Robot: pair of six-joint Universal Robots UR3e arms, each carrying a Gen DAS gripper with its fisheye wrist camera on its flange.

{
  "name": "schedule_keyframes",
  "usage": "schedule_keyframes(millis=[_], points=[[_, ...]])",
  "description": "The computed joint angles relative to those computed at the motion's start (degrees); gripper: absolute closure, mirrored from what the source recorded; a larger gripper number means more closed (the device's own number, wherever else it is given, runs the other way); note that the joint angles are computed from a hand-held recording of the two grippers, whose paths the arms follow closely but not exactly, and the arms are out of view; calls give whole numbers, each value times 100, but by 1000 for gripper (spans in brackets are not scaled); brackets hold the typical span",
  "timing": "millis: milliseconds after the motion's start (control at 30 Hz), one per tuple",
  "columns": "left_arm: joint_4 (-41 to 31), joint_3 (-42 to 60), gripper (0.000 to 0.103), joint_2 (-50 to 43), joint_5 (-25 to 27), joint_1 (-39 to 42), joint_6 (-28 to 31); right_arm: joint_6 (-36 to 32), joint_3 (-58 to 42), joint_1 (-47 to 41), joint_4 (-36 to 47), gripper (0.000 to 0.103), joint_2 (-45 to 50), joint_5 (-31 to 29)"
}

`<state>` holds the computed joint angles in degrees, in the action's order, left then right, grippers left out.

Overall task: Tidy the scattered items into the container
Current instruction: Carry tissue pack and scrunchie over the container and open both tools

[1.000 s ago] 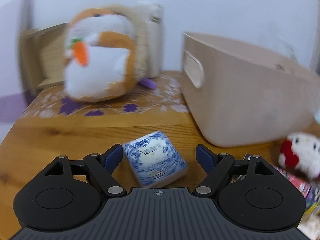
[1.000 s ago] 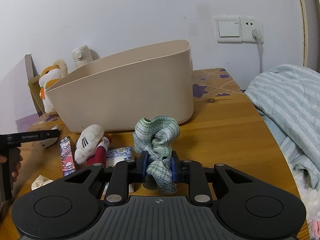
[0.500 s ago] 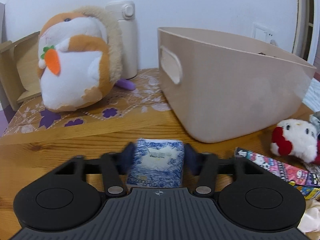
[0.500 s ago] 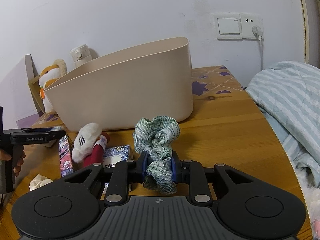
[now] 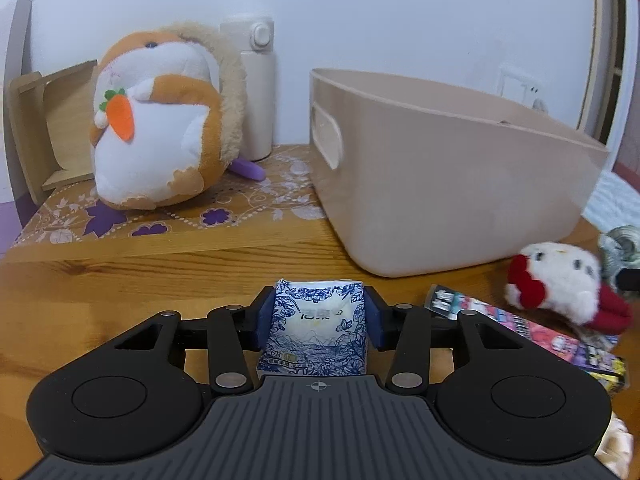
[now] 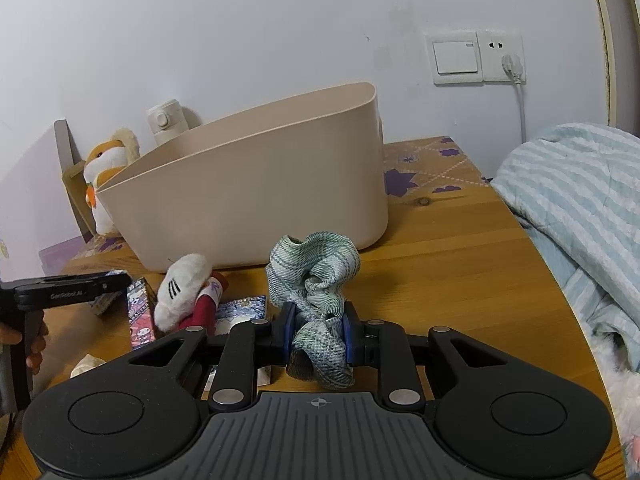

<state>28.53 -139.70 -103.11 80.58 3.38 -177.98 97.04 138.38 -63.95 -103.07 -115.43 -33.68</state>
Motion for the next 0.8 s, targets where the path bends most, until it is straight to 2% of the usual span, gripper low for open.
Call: schedule_keyframes(millis=[167, 367, 533, 633, 800], points=[[-44, -488, 56, 826, -205, 60, -45, -624, -150, -261, 1015, 82, -441, 45], [-635, -655, 56, 2080, -473, 42, -44, -2006, -801, -809, 3308, 82, -1158, 194], [-891, -257, 56, 2427, -401, -290, -145, -3278, -1661, -1264, 5231, 82, -1335, 322], [-911, 217, 56, 2288, -237, -575, -288, -3508, -2080, -1235, 5635, 82, -1278, 517], [-910, 1103, 56, 1733, 98, -996, -522, -3147, -2459, -860, 5439, 82, -1185, 948]])
